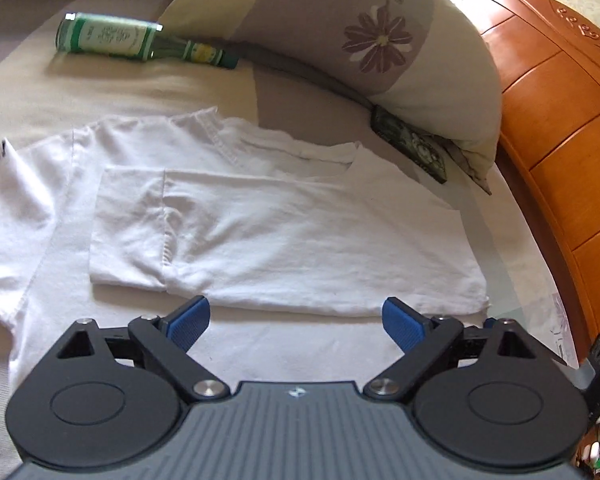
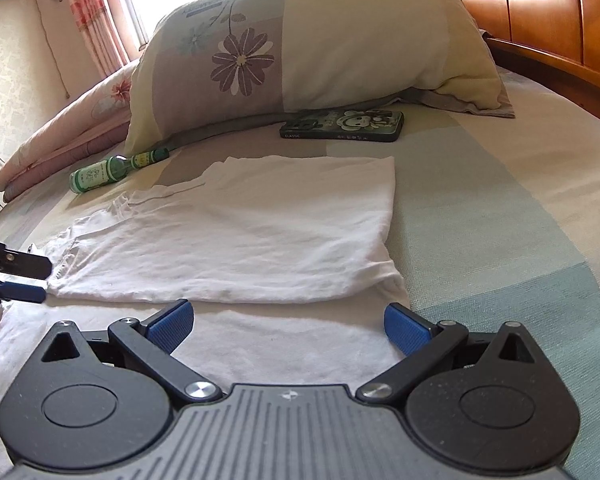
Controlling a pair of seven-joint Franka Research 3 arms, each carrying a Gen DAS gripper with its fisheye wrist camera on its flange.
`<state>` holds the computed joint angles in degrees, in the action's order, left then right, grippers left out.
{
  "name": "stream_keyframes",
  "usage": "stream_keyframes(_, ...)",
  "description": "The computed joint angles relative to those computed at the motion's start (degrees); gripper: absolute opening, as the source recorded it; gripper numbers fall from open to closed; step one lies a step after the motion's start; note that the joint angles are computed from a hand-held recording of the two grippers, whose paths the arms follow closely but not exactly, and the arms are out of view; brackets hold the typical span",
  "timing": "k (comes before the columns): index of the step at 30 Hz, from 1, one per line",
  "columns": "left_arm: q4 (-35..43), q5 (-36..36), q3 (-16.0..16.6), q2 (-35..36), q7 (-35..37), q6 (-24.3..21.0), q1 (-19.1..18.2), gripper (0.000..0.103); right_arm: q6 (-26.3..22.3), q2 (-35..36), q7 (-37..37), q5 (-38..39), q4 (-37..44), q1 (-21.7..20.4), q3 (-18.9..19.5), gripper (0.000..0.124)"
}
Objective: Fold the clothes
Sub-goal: 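Pull the open left tool back over the printed shirt front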
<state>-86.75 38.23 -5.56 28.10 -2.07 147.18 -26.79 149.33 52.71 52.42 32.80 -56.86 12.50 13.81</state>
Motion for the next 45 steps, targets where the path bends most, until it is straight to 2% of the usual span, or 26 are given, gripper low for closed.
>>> stream_keyframes(3, -0.8, 1.4, -0.6, -3.9, 0.8, -4.2, -1.4, 0.094, 1.5, -1.2, -2.7, 1.3, -1.9, -1.0, 1.4, 0.103)
stream_keyframes(6, -2.6, 1.6, -2.5, -6.0, 1.7, -7.7, -2.5, 0.094, 4.9, -3.4, -6.7, 3.9, -5.5, -2.2, 3.2, 0.103)
stream_keyframes(8, -4.3, 3.0, -3.4, -6.4, 0.2, -9.9, -3.9, 0.094, 6.4, -5.0, -10.2, 6.9, -8.2, -3.8, 5.6, 0.103)
stream_keyframes(11, -7.8, 7.8, -3.4, -6.8, -9.2, -10.1, -6.9, 0.094, 10.4, -8.3, -15.1, 12.3, -14.0, -5.4, 8.5, 0.103)
stream_keyframes(14, -8.3, 10.3, -4.2, -5.2, -14.0, -11.9, -8.8, 0.094, 11.0, -13.1, -20.3, 17.1, -21.5, -6.9, 10.3, 0.103)
stream_keyframes(17, -7.9, 12.7, -4.7, -4.2, -14.4, -15.9, -11.1, 0.094, 13.0, -20.2, -22.3, 18.8, -31.1, -5.5, 8.0, 0.103)
stream_keyframes(20, -7.8, 13.2, -5.7, -4.2, -13.9, -18.5, -12.2, 0.095, 17.3, -27.6, -31.0, 24.1, -41.5, -6.1, 9.0, 0.103)
stream_keyframes(22, -8.5, 12.7, -6.4, -5.0, -13.8, -18.6, -12.2, 0.095, 19.4, -31.5, -36.4, 28.6, -46.7, -6.7, 9.6, 0.103)
stream_keyframes(23, -9.3, 12.9, -6.5, -5.6, -14.3, -18.2, -12.3, 0.095, 19.7, -33.4, -36.9, 29.3, -49.1, -6.4, 8.9, 0.103)
stream_keyframes(29, -15.4, 16.5, -7.3, -9.2, -22.5, -13.7, -12.3, 0.096, 15.0, -39.5, -21.1, 19.4, -58.6, 0.0, -2.4, 0.103)
stream_keyframes(30, -15.3, 15.7, -7.7, -9.4, -22.2, -14.2, -12.0, 0.096, 15.7, -40.2, -22.6, 21.0, -59.8, -0.5, -2.2, 0.103)
stream_keyframes(33, -14.8, 13.2, -8.6, -9.9, -20.9, -15.6, -11.3, 0.096, 18.2, -41.4, -33.0, 30.0, -62.2, -1.5, -1.0, 0.103)
stream_keyframes(36, -12.9, 15.8, -8.4, -9.3, -18.9, -17.1, -11.8, 0.096, 22.9, -41.1, -43.5, 37.3, -62.8, -0.2, -0.2, 0.103)
stream_keyframes(38, -11.8, 16.0, -8.4, -8.3, -17.2, -16.7, -11.6, 0.096, 24.2, -41.0, -41.9, 37.6, -62.8, 1.2, -1.1, 0.103)
stream_keyframes(42, -11.5, 13.1, -8.6, -6.9, -14.1, -15.6, -11.4, 0.096, 24.2, -40.8, -30.6, 26.9, -63.1, 3.8, -4.1, 0.103)
stream_keyframes(45, -13.2, 12.9, -8.5, -7.8, -14.9, -14.3, -11.9, 0.099, 23.7, -40.9, -26.6, 22.6, -63.3, 3.3, -4.0, 0.103)
